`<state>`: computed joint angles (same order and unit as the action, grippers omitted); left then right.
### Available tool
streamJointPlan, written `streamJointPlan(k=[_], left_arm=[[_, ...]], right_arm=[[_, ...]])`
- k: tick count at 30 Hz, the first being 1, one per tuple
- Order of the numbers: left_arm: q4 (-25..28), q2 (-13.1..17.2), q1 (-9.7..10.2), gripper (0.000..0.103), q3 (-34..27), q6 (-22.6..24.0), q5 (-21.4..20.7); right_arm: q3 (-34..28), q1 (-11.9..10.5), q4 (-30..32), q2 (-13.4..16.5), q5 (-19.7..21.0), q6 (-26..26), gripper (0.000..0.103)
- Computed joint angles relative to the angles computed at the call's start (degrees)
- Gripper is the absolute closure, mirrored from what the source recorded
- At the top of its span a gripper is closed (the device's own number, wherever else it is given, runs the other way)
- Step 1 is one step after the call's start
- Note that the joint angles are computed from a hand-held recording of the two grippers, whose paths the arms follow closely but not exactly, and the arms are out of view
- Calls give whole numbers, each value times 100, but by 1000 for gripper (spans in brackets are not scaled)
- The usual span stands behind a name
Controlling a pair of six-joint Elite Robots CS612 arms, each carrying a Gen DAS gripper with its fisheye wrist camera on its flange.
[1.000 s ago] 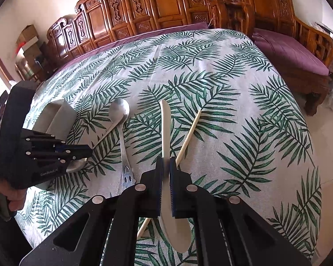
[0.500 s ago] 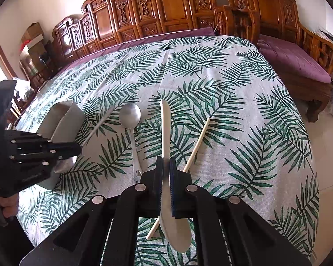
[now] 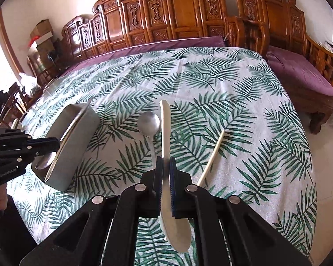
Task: Organize utensils
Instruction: 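Carry the metal spoon to the tray with the left tool while the right tool carries its spoon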
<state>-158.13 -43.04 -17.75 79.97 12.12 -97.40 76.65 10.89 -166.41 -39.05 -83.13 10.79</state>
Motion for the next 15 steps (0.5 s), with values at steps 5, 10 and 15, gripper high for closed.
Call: streamJointPlan(k=[5,10,15], left_arm=[[-98,-72,123,101,118,-17,52],[-167,-106,262,101,183,-104,102],[-152,-61,374,101,159,-205,182]], right_arm=[[-58,71,109,2,16,-166,96],[-134,145,227,20,-1,-310,96],[-273,276,428,43,-96,-559,96]])
